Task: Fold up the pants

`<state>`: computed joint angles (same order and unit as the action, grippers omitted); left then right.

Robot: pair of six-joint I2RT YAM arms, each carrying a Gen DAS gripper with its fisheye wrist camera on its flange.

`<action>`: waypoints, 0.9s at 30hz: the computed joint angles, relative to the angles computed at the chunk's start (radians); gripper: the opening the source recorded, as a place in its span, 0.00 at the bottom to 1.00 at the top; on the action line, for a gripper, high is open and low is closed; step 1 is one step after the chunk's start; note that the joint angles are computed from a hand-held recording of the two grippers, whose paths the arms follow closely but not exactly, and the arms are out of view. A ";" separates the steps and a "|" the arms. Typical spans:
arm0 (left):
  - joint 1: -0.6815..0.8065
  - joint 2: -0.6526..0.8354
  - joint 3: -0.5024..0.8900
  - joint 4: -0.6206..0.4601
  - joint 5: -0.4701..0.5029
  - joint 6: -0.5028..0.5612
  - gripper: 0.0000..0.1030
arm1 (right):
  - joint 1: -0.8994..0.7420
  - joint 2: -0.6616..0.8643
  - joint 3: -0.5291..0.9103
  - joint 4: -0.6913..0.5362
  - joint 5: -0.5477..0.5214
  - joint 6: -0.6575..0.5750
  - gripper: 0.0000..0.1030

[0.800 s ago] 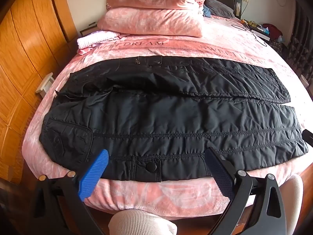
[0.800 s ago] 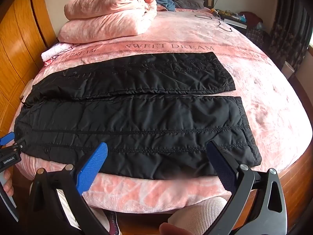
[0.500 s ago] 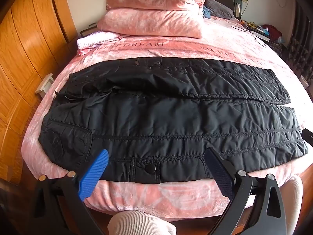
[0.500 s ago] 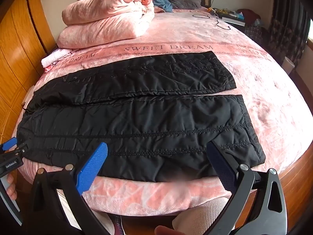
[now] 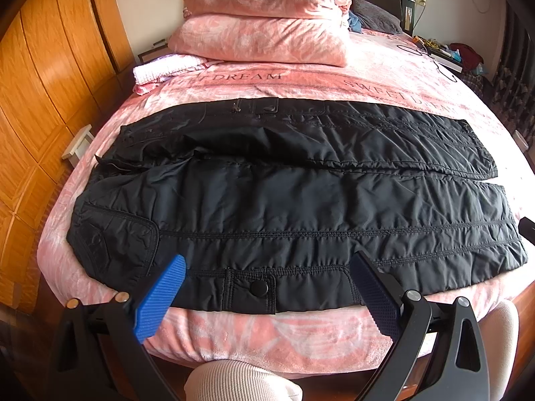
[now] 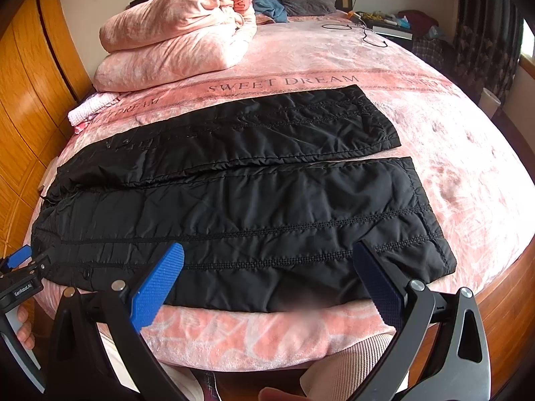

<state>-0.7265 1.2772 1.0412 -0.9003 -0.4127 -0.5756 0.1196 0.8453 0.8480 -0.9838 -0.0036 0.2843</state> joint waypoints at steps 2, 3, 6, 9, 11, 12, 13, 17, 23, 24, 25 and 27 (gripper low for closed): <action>0.000 0.000 -0.003 0.002 -0.001 0.000 0.96 | -0.005 0.000 -0.003 0.003 -0.003 -0.001 0.98; 0.000 0.000 -0.003 0.002 -0.001 0.000 0.96 | -0.007 0.000 -0.004 0.002 -0.004 -0.001 0.98; 0.002 -0.001 -0.006 0.004 0.000 0.003 0.96 | -0.011 0.002 -0.008 0.005 -0.006 -0.003 0.98; 0.001 0.001 -0.004 0.002 -0.002 0.002 0.96 | -0.011 0.000 -0.014 0.009 0.001 -0.006 0.98; 0.002 0.002 -0.003 0.002 -0.001 0.003 0.96 | -0.007 0.000 -0.015 0.011 0.005 -0.005 0.98; 0.002 0.002 -0.004 0.003 -0.001 0.001 0.96 | -0.008 0.000 -0.015 0.010 0.005 -0.006 0.98; 0.002 0.002 -0.005 0.003 0.000 0.001 0.96 | -0.005 0.002 -0.015 0.010 0.007 -0.006 0.98; 0.000 0.009 -0.003 0.005 -0.002 0.002 0.96 | 0.000 0.002 -0.019 0.013 0.013 -0.004 0.98; -0.001 0.015 -0.002 0.009 0.001 0.005 0.96 | -0.001 0.002 -0.023 0.015 0.010 -0.004 0.98; -0.001 0.016 -0.002 0.010 0.001 0.006 0.96 | 0.000 0.003 -0.024 0.015 0.010 -0.003 0.98; -0.001 0.017 -0.002 0.011 0.001 0.006 0.96 | -0.002 0.003 -0.026 0.016 0.008 -0.004 0.98; -0.001 0.018 -0.002 0.011 0.002 0.007 0.96 | -0.007 0.005 -0.028 0.018 0.004 -0.007 0.98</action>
<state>-0.7272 1.2954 1.0394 -0.8897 -0.4103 -0.5685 0.1127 0.8505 0.8201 -0.9659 0.0000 0.2773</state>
